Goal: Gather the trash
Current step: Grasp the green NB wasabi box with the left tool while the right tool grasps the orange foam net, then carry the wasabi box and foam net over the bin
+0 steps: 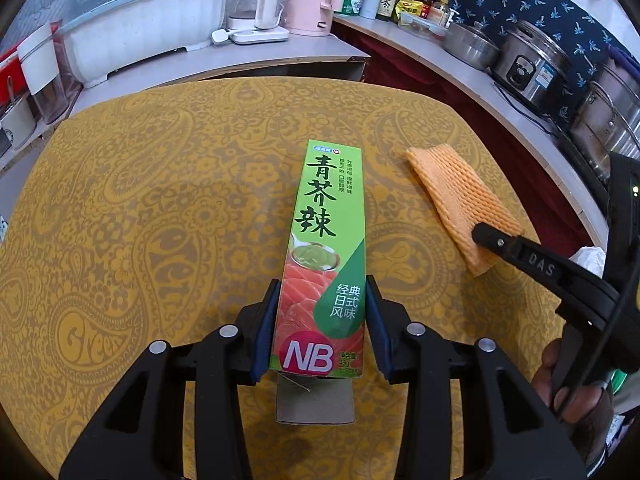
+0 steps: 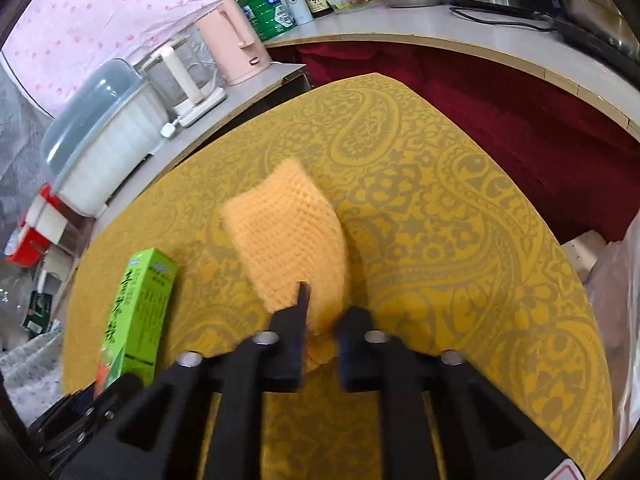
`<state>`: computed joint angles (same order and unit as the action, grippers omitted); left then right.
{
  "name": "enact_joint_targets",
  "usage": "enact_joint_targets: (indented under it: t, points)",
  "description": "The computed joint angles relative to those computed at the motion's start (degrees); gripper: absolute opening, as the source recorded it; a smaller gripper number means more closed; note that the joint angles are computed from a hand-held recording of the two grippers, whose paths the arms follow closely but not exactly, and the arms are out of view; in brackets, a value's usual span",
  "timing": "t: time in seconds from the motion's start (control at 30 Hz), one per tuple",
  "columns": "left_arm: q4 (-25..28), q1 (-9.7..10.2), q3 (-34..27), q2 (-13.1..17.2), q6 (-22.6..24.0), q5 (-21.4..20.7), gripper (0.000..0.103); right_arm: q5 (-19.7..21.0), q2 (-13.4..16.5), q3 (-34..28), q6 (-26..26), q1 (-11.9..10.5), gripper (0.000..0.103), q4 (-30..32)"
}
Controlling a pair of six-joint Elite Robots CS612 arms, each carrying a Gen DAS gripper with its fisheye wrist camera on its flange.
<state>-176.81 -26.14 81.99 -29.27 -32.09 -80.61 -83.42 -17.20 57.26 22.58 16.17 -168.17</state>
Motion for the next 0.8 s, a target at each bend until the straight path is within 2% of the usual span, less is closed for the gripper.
enact_joint_targets:
  t: [0.23, 0.5, 0.8]
  points:
    - [-3.1, -1.74, 2.9, -2.3, 0.6, 0.6, 0.039, 0.6, -5.6, 10.9, 2.1, -0.8, 0.009, -9.9]
    - [-6.9, -5.02, 5.7, -4.8, 2.3, 0.2, 0.039, -1.6, -12.6, 24.0, 4.6, -2.8, 0.009, -21.9]
    - [-8.2, -9.36, 5.2, -5.7, 6.5, -0.9, 0.039, -4.7, -17.6, 34.8, 7.2, -5.9, 0.009, -31.4]
